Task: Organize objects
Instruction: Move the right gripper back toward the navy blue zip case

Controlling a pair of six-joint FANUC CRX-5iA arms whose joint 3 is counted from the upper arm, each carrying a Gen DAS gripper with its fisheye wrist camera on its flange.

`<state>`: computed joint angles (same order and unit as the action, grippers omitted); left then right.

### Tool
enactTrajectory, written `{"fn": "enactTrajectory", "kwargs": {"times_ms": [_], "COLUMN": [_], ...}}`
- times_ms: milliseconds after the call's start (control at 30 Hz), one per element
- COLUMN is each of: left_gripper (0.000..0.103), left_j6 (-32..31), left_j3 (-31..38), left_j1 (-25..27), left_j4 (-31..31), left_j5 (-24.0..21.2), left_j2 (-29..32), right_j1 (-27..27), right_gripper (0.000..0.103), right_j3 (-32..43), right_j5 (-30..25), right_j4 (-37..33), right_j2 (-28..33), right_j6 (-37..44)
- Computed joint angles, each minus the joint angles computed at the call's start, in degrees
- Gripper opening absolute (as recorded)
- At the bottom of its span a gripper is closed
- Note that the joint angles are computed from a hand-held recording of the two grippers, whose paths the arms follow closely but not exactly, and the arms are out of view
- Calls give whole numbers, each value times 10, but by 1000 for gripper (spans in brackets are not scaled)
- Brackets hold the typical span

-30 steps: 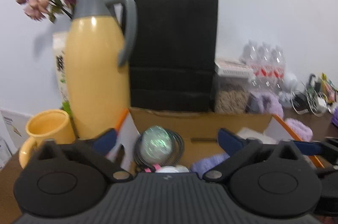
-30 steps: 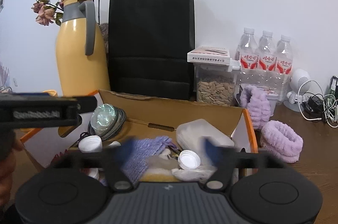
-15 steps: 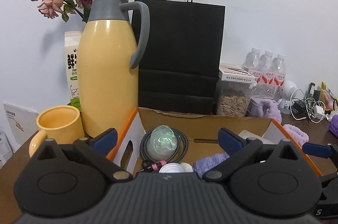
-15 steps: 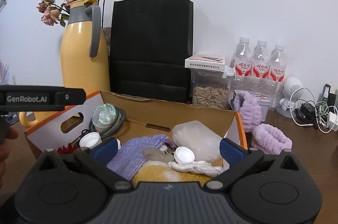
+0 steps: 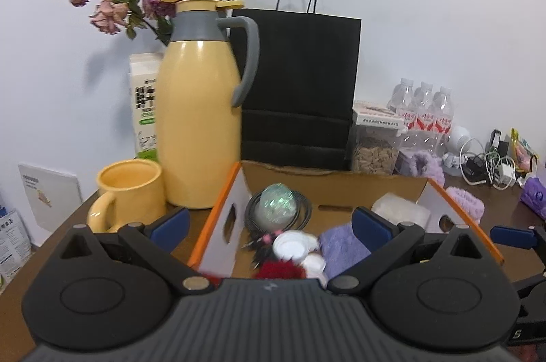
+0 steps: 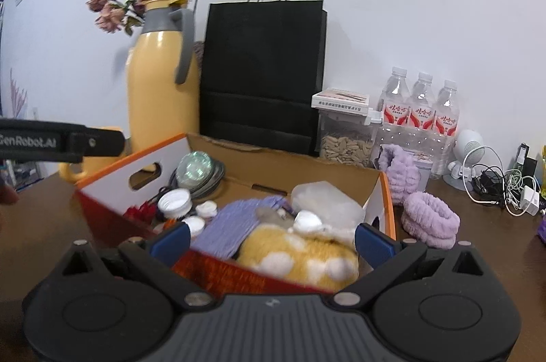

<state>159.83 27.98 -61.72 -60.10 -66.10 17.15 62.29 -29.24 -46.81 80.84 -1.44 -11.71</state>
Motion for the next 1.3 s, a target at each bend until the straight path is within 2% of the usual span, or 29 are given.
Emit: {"fn": "enactTrajectory", "kwargs": {"times_ms": [167, 300, 433, 567, 700, 767, 800, 833, 867, 933, 1033, 1300], "left_gripper": [103, 103, 103, 103, 103, 103, 103, 103, 103, 103, 103, 103], "left_j6": [4, 12, 23, 38, 58, 66, 70, 72, 75, 80, 90, 102], "left_j3": [-33, -57, -76, -95, -112, -119, -124, -127, -131, -137, -146, -163], "left_j1": [-23, -38, -49, -61, -71, -74, -76, -77, -78, -78, -78, -86], "left_j4": [-3, -4, 1, 2, 3, 2, 2, 2, 3, 6, 10, 13], "left_j5": [-40, -74, -105, -133, -158, -167, -170, -173, -175, -178, -178, -180], "left_j2": [-29, -49, -64, -78, -92, -98, -102, -105, -107, -112, -118, -130], "right_j1": [30, 51, 67, 59, 38, 27, 25, 25, 27, 33, 49, 101], "right_gripper": [103, 103, 103, 102, 83, 68, 55, 49, 47, 31, 22, 22], "right_j3": [-19, -27, -15, 5, 28, 32, 34, 35, 34, 36, 32, 13], "right_j5": [3, 32, 48, 65, 102, 128, 134, 136, 135, 129, 115, 81], "right_j4": [-33, -72, -105, -111, -145, -171, -187, -200, -206, -228, -238, -249], "right_j2": [-21, -31, -17, 7, 25, 26, 25, 24, 24, 22, 15, -13], "right_j6": [30, 70, 100, 92, 71, 70, 74, 78, 81, 98, 114, 138]}}
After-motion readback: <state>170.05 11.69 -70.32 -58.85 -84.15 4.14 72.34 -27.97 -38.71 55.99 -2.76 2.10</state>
